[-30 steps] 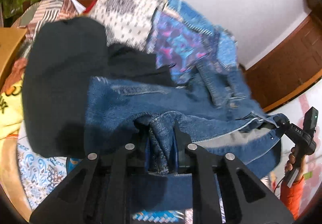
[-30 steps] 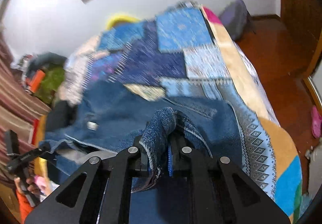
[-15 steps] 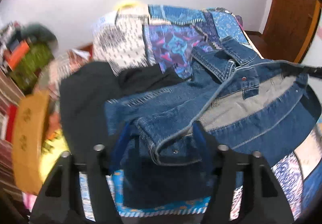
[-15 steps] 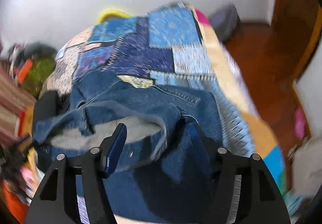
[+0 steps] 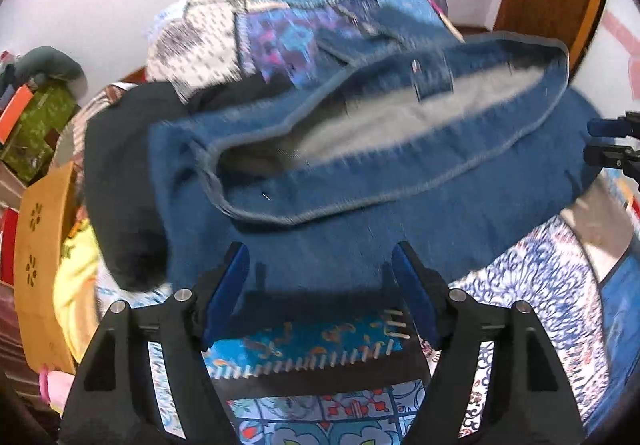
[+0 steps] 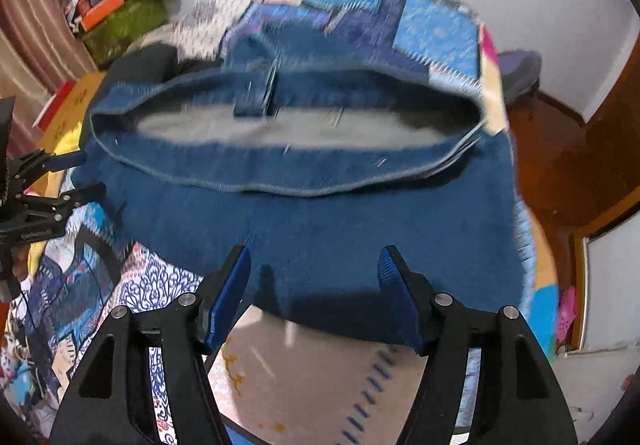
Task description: Fold large clothes
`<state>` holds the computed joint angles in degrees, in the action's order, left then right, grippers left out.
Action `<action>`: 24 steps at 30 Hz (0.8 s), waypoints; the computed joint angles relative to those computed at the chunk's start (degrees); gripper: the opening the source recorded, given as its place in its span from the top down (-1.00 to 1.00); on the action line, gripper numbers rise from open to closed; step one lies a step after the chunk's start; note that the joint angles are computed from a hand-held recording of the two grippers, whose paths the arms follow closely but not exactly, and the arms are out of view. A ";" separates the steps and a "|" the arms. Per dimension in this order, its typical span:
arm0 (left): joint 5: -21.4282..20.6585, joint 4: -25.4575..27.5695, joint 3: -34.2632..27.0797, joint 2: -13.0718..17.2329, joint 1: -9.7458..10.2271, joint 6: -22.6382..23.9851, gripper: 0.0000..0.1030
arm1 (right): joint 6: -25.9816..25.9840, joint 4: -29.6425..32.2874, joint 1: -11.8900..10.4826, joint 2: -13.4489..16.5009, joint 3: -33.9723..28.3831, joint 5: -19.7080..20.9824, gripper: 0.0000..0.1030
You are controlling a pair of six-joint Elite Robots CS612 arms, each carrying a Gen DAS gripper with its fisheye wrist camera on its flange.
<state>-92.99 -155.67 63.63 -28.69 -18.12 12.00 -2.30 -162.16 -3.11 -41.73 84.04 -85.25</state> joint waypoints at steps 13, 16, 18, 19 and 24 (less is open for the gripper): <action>8.49 4.71 -18.06 9.74 -0.47 -2.91 -0.41 | -8.79 10.93 0.99 7.77 -16.07 -4.23 -0.22; 7.96 8.01 -26.08 12.84 0.27 -6.58 -0.39 | -4.75 8.13 0.54 9.13 -19.13 -5.09 -0.22; 11.54 6.02 -29.13 14.25 0.20 -8.07 -0.39 | 1.49 4.97 0.32 9.78 -20.31 -7.14 -0.22; 13.11 4.39 -30.54 14.93 0.25 -8.80 -0.39 | 4.26 3.92 0.15 9.93 -20.64 -7.52 -0.22; 7.75 4.11 -31.55 14.58 1.74 -13.67 -0.39 | 10.26 2.01 -0.70 8.86 -18.70 -3.88 -0.22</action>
<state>-85.25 -151.56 32.08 -14.11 -16.37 -1.67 7.96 -160.15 -3.81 -32.86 65.34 -89.13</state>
